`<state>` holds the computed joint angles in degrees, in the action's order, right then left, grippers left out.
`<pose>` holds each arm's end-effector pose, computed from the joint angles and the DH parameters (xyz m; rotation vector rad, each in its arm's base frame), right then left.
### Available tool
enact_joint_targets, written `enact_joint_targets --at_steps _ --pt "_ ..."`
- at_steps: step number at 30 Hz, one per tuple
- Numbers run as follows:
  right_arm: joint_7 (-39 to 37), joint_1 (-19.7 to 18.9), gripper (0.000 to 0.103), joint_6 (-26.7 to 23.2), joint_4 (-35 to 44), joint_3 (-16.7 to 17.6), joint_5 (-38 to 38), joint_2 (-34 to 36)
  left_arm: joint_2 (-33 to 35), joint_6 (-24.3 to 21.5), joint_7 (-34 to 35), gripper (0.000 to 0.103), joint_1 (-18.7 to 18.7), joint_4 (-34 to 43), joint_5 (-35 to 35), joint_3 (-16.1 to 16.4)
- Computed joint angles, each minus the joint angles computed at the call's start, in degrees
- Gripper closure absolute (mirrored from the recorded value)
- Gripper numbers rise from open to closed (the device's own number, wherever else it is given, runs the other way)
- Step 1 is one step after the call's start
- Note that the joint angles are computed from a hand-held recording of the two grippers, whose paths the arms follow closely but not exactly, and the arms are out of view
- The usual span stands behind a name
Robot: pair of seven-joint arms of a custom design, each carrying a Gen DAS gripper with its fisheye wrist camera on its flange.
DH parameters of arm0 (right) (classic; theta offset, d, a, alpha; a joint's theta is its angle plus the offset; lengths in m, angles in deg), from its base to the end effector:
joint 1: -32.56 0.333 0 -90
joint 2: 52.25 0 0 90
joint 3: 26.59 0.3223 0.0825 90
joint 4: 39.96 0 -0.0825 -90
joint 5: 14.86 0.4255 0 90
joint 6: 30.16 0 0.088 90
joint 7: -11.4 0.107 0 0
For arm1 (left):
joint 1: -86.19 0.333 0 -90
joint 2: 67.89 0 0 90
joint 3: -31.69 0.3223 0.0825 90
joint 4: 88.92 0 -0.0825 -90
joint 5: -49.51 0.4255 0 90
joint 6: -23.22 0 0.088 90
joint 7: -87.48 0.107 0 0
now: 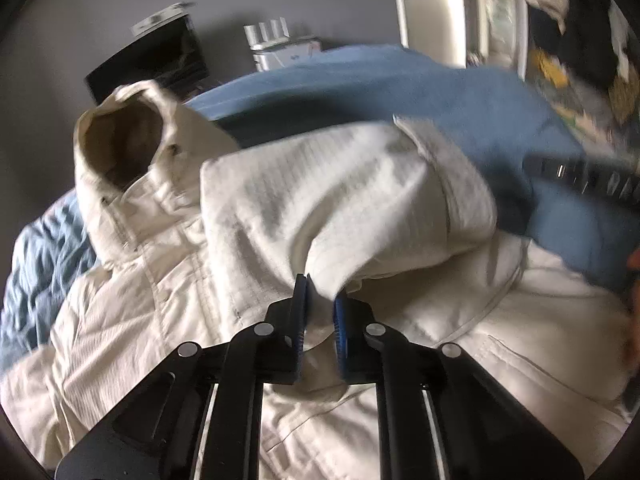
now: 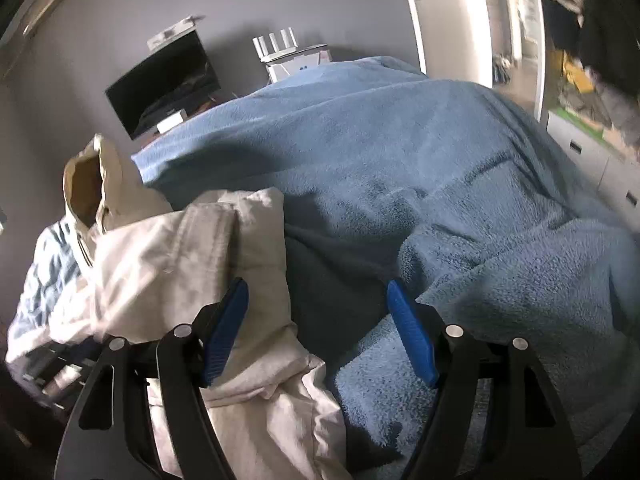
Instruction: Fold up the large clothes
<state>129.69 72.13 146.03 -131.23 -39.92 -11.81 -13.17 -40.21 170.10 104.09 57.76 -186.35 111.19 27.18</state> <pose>0.6872 0.3758 0.3183 -1.6887 1.6448 -0.4209 0.6133 -0.4056 0.3310 -1.6372 1.8054 -0.5658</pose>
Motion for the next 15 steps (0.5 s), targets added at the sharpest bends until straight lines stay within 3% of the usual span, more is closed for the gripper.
enact_joint_targets --at_steps 3,10,15 --pt "0.66 3.18 0.035 -0.82 0.93 -3.41 -2.1 1.12 -4.25 2.23 -7.2 0.092 0.52 -5.11 1.92 0.91" --pt "2.31 9.46 0.035 -0.17 0.87 -10.02 -6.98 2.32 -11.35 3.98 -19.03 0.094 4.2 -14.31 5.46 -0.75" --pt "2.51 9.55 0.034 -0.99 1.15 -10.06 -7.92 2.42 -14.2 4.16 -22.9 0.096 7.54 -19.5 4.83 -2.23"
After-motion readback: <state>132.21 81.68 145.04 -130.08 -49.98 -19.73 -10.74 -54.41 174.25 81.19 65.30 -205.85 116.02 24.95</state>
